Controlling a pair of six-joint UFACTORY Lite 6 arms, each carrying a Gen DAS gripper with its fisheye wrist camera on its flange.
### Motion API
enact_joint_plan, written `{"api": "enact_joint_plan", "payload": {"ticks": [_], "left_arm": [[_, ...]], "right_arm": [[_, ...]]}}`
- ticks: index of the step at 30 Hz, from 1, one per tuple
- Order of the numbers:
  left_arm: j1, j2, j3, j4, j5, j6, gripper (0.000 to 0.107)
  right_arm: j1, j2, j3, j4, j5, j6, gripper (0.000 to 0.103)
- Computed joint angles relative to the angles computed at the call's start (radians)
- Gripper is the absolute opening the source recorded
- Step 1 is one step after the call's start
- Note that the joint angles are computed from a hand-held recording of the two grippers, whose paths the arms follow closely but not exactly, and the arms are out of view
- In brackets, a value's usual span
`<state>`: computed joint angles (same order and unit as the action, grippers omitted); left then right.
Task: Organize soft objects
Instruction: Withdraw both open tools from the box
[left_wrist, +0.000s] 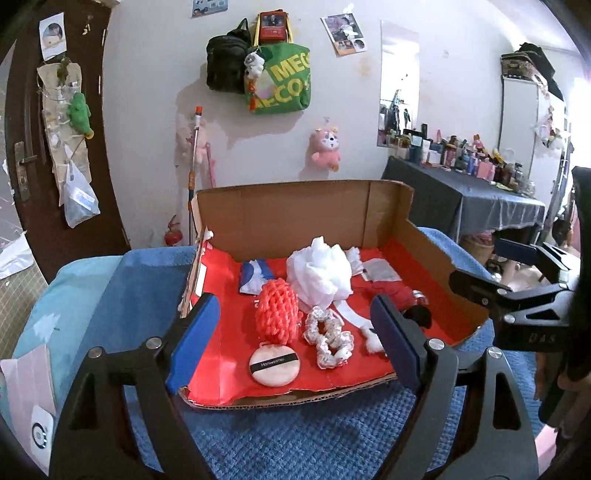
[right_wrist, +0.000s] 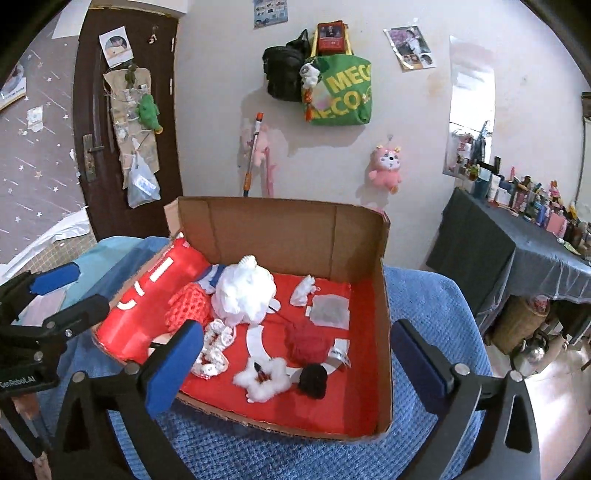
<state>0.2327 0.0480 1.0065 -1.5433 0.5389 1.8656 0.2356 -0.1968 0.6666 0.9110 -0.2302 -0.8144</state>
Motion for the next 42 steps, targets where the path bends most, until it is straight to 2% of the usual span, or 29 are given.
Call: {"api": "enact_joint_plan", "payload": {"ticks": [5,12,15,23,26,29,42], "left_arm": [[-0.032,0.104,-0.003,-0.194,-0.018,0.191,0.084],[-0.087,0.261,0.058,-0.376,-0.05,0.364,0.084],[-0.104,0.309,0.084,-0.429,-0.061,0.415,0.084],[-0.129,0.37,0.087,-0.635,-0.078,0.639,0.084],[-0.124,0.384,0.102,-0.587,-0.074,0.592,0.084],[-0.121,0.39,0.106,-0.612,-0.081,0.598,0.084],[-0.12,0.413,0.129,-0.574,-0.099,0.561,0.084]], "right_arm": [[-0.005,0.099,-0.049,-0.3,-0.132,0.334,0.103],[-0.029,0.298,-0.012,-0.456,-0.275,0.505,0.103],[-0.029,0.355,0.003,-0.459,-0.323,0.51,0.103],[-0.065,0.438,0.033,-0.538,-0.348,0.594,0.103],[-0.052,0.45,0.032,-0.511,-0.372,0.566,0.103],[-0.056,0.457,0.033,-0.556,-0.363,0.609,0.103],[-0.039,0.479,0.046,-0.492,-0.384,0.565,0.103]]}}
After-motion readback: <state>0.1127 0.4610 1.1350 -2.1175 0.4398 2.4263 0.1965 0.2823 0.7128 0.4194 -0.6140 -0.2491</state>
